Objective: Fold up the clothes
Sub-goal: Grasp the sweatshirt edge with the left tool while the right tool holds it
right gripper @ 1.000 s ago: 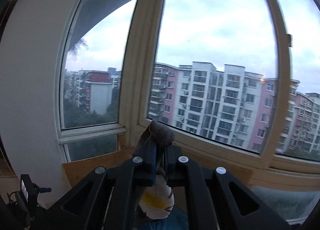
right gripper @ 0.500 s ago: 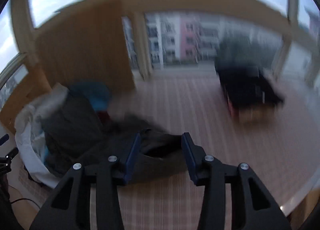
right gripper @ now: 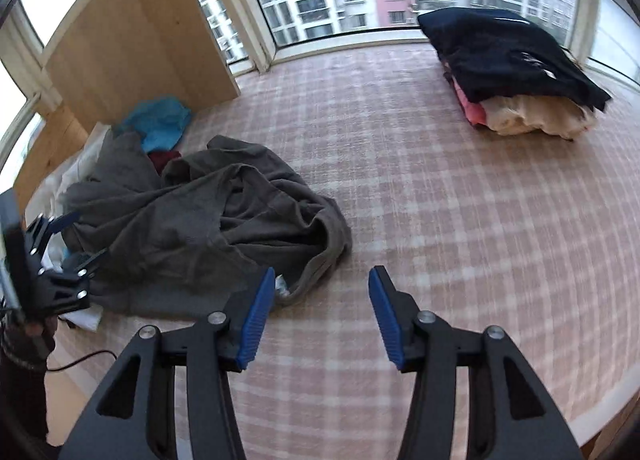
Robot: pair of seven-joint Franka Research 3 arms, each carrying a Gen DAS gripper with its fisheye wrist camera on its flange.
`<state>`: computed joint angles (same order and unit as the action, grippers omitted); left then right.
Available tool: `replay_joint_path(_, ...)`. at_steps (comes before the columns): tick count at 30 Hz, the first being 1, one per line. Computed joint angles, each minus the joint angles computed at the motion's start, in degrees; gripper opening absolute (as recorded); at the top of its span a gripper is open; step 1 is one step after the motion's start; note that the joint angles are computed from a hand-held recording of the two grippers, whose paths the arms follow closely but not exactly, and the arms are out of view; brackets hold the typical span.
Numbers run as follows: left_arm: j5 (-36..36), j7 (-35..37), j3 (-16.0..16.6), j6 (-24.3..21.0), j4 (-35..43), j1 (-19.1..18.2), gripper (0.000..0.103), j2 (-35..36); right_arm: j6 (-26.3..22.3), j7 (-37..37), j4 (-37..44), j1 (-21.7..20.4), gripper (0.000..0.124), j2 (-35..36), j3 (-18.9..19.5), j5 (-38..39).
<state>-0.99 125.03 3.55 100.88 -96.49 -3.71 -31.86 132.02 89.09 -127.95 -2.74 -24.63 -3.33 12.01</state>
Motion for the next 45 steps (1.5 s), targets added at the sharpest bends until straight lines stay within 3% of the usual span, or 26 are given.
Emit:
replay_joint_path(5, 2.31, -5.00, -4.35, 1.69, -3.90, -0.34, 0.094, -0.64, -2.26, -10.15, 3.56, 0.92, 0.048, 5.62, -3.97, 4.21)
replay_joint_path(11, 6.24, -8.47, -8.56, 3.96, -7.30, -2.60, 0.094, -0.67, -7.05, -18.25, 9.29, -1.08, 0.048, 12.73, -6.57, 11.20)
replay_joint_path(15, 8.87, -8.67, -9.57, 3.07, -8.28, -3.80, 0.094, 0.91, -7.13, -21.16, 10.80, -2.58, 0.048, 14.36, -6.49, 13.80)
replay_joint_path(17, 8.05, -8.07, -8.86, 2.40, -8.14, -4.62, 0.086, 1.62, -6.64, -22.00, 11.07, -3.13, 0.048, 14.77, -6.43, 14.95)
replay_joint_path(18, 6.54, -7.36, -8.01, 1.47, -7.37, -5.20, 0.070, 2.00, -6.18, -22.10, 11.10, -3.35, 0.048, 14.98, -6.34, 15.40)
replay_joint_path(19, 3.76, -6.04, -6.60, -0.70, -5.74, -6.05, 0.043, 2.70, -6.10, -22.31, 11.30, -3.45, 0.048, 15.36, -6.26, 15.92)
replay_joint_path(20, 1.73, -5.77, -5.69, -2.06, -4.45, -6.24, 0.031, 3.09, -6.32, -22.60, 11.68, -3.48, 0.048, 15.90, -6.19, 16.49)
replay_joint_path(21, -0.34, -5.60, -4.80, -3.49, -3.09, -6.32, 0.011, 3.52, -6.56, -22.88, 12.06, -3.51, 0.048, 16.42, -6.12, 17.06)
replay_joint_path(22, -2.67, -6.48, -3.74, -5.50, -0.99, -6.00, 0.006, 4.19, -6.79, -23.16, 12.43, -3.54, 0.048, 16.95, -6.04, 17.61)
replay_joint_path(25, -9.01, -9.06, -0.55, -10.06, 4.60, -4.52, 0.006, 5.22, -7.29, -25.20, 13.71, -3.25, 0.048, 18.08, -5.48, 18.40)
replay_joint_path(27, -9.91, -9.51, 0.37, -10.51, 6.56, -3.20, 0.006, 4.17, -8.47, -26.78, 15.00, -2.99, 0.048, 18.81, -5.18, 18.89)
replay_joint_path(33, -7.00, -11.28, 3.89, -12.89, 15.10, 1.12, 0.006, 3.08, -10.44, -33.03, 19.53, -1.65, 0.049, 21.50, -3.66, 18.52)
replay_joint_path(37, 0.93, -10.85, 4.56, -10.71, 14.04, 5.54, 0.006, 0.75, -11.90, -38.91, 22.93, -0.25, 0.049, 23.62, -2.37, 19.64)
replay_joint_path(41, 3.23, -14.40, 6.62, -11.33, 10.67, 8.65, 0.006, -0.91, -12.85, -44.99, 27.93, 1.80, 0.052, 26.99, -0.39, 19.41)
replay_joint_path(45, 4.21, -16.37, 6.37, -10.86, 5.95, 9.37, 0.006, -3.25, -15.76, -51.32, 36.58, 3.20, 0.059, 32.93, 1.56, 20.37)
